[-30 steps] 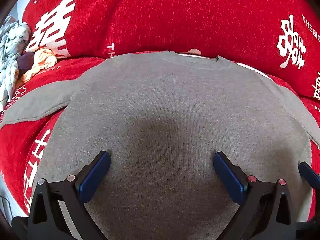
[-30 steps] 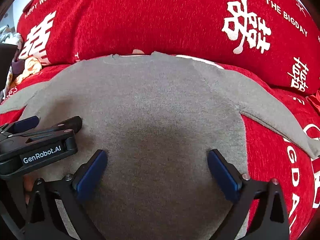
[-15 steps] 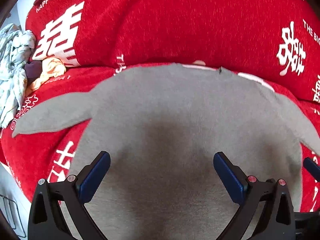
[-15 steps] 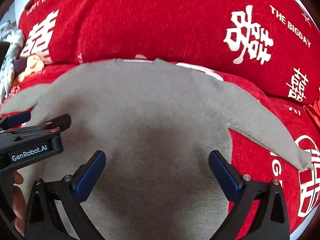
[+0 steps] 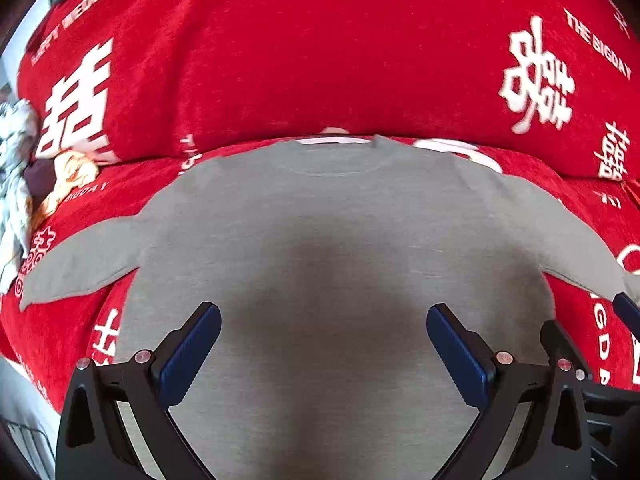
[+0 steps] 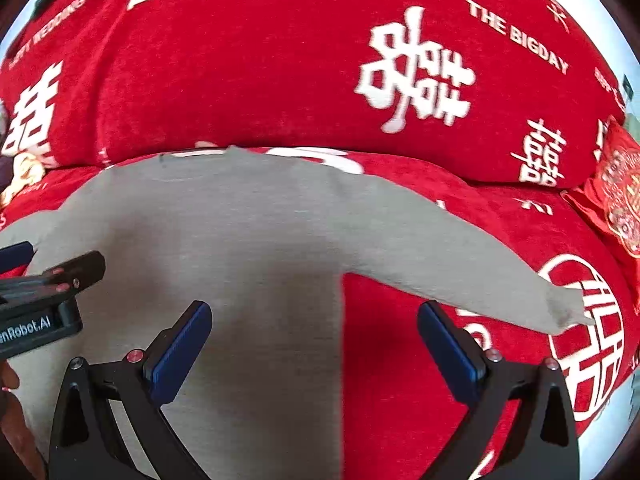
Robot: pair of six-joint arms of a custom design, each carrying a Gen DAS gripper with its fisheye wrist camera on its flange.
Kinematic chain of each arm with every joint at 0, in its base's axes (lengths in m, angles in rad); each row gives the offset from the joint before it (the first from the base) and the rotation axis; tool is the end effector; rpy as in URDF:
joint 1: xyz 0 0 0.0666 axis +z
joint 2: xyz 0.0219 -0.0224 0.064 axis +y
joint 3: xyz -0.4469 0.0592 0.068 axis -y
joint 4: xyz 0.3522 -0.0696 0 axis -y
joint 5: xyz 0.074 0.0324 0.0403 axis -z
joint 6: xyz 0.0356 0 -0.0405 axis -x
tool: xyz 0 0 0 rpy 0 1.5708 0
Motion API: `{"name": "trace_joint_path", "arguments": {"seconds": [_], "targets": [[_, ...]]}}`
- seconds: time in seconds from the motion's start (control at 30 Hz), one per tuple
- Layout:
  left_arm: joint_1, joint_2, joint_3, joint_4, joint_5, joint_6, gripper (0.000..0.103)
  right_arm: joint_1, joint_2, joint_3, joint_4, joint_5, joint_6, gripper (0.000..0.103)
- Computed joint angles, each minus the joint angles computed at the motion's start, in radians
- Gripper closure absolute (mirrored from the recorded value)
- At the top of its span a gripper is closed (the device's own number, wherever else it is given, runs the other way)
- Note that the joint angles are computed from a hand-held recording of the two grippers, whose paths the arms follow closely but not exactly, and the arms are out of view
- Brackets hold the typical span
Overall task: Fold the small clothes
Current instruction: 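Move the right tool to the sweater sleeve cuff and close on it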
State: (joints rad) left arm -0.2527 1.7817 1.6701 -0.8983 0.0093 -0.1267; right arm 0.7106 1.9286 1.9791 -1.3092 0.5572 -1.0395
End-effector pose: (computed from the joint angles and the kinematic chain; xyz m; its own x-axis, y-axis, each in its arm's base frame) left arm 0.5712 -0.1482 0.4212 -0.7811 0.3322 -0.5287 0.3564 0.9325 0.0594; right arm 0.4868 0.3935 0.4439 -0.7367 0.3314 -0.5895 0.4038 0.9148 0.0097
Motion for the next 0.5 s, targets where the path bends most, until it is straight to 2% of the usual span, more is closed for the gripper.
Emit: {"name": "trace_joint_path", "arguments": {"seconds": [0.17, 0.5], "targets": [[-0.048, -0.007, -0.009, 0.006, -0.024, -0.013, 0.0, -0.012, -0.073, -0.107, 0.041, 0.013, -0.043, 0.001], [-0.125, -0.001, 0.003, 0.001, -0.052, -0.014, 0.0, -0.039, -0.177, -0.268, 0.058, 0.044, -0.116, 0.001]]}}
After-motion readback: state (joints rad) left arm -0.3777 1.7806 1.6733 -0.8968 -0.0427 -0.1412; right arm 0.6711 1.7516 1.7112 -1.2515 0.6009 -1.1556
